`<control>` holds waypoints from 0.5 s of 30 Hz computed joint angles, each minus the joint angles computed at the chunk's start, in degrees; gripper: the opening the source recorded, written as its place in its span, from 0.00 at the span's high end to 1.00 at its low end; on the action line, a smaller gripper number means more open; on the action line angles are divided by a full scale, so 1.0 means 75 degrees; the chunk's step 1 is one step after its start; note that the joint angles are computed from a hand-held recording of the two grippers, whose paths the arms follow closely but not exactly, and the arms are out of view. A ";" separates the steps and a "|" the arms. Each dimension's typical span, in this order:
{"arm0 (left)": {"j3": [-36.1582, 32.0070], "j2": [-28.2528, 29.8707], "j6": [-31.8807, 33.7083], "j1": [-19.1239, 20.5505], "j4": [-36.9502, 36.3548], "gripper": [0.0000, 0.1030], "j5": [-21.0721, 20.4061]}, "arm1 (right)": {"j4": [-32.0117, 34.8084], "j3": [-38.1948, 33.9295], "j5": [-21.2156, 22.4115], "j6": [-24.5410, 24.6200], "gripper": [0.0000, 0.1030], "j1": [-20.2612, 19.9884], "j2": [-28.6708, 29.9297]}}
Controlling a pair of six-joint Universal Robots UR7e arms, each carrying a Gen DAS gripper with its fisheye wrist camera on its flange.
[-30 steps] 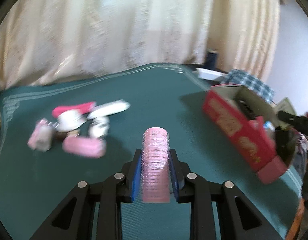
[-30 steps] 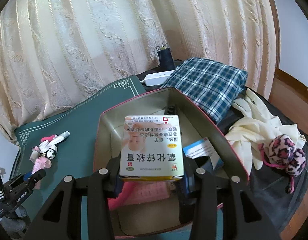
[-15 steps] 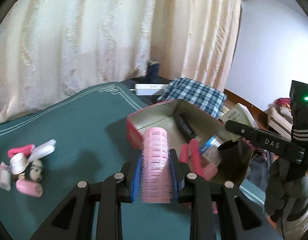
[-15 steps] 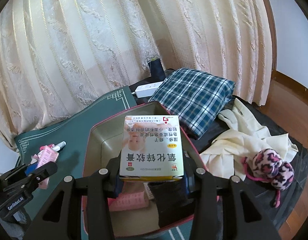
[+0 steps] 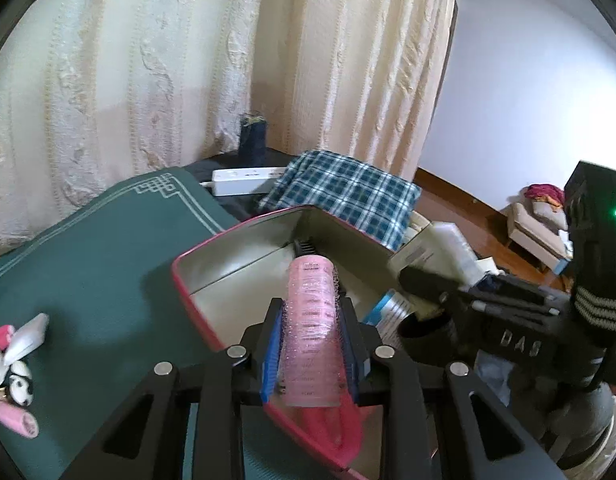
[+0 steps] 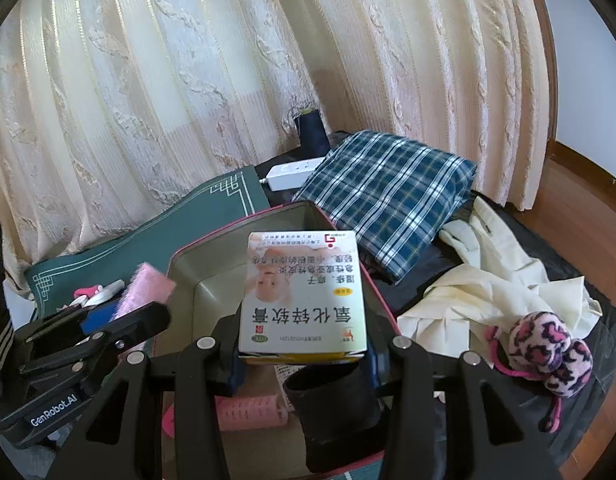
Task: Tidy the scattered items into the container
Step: 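Carry the roller and medicine box to the red tin and release them inside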
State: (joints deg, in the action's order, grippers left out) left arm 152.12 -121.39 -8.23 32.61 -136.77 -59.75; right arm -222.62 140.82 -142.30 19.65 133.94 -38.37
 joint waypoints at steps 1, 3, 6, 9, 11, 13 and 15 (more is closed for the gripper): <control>0.0029 -0.0015 -0.0015 0.0023 -0.0129 0.32 -0.0017 | -0.0029 0.0012 0.0043 -0.0003 0.27 -0.0009 0.0006; 0.0107 -0.0153 0.0049 0.0066 -0.0389 0.21 -0.0070 | -0.0127 -0.0009 -0.0119 -0.0021 0.23 0.0063 0.0083; 0.0111 -0.0277 0.0024 0.0002 -0.0275 0.21 0.0125 | -0.0103 -0.0048 -0.0200 -0.0046 0.23 0.0114 0.0118; 0.0115 -0.0431 -0.0051 -0.0046 -0.0102 0.21 0.0289 | -0.0066 -0.0114 -0.0226 -0.0042 0.23 0.0185 0.0163; 0.0120 -0.0568 -0.0097 -0.0052 0.0045 0.21 0.0412 | -0.0027 -0.0155 -0.0242 -0.0022 0.23 0.0226 0.0195; 0.0118 -0.0709 -0.0132 -0.0013 0.0217 0.21 0.0506 | 0.0045 -0.0192 -0.0255 0.0017 0.23 0.0266 0.0197; 0.0108 -0.0820 -0.0185 0.0044 0.0349 0.21 0.0609 | 0.0080 -0.0216 -0.0264 0.0055 0.23 0.0294 0.0204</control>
